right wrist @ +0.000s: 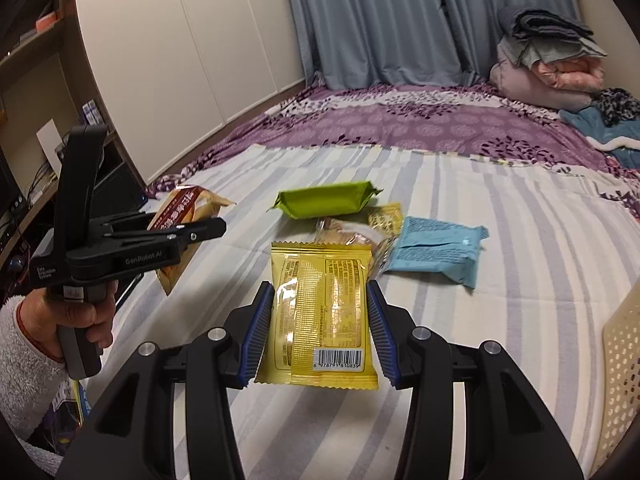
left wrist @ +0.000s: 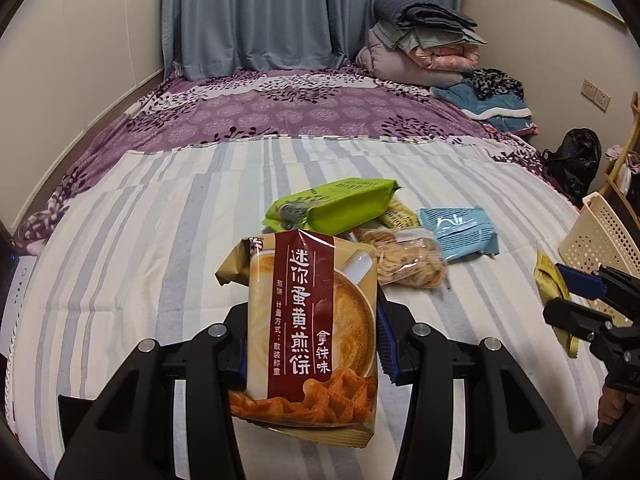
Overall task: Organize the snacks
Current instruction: 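Lift the yellow wafer pack with the right gripper while the left gripper lifts the cookie bag, then carry the yellow wafer pack over the basket and open the right gripper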
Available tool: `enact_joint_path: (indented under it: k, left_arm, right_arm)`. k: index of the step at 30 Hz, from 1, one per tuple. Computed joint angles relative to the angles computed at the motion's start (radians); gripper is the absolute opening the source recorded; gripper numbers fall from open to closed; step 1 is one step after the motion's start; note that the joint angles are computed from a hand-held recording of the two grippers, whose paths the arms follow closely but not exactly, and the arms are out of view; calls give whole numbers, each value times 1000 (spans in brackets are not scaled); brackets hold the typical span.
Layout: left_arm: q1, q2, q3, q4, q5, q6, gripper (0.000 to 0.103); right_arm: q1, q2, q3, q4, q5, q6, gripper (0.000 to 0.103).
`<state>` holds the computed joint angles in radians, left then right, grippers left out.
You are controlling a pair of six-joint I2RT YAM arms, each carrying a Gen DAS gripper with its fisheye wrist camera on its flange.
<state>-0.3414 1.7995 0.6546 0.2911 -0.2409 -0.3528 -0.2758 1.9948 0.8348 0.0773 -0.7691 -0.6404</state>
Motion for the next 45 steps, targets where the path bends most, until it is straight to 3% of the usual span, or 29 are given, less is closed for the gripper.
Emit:
enact_joint_path:
  k: [19,32,45]
  left_arm:
    - [-255,-34,175,-189,-127,-15,48]
    - [-391,67,374,-293,-166,10,48]
    - [-472,157,533,-359,-163,50,48]
  right_arm:
    - [-371,-2,116,-86,-178,1,47]
    - [-602,102,275,-94,-215,68,47]
    - [-751,215,417,-54,-185,162,47]
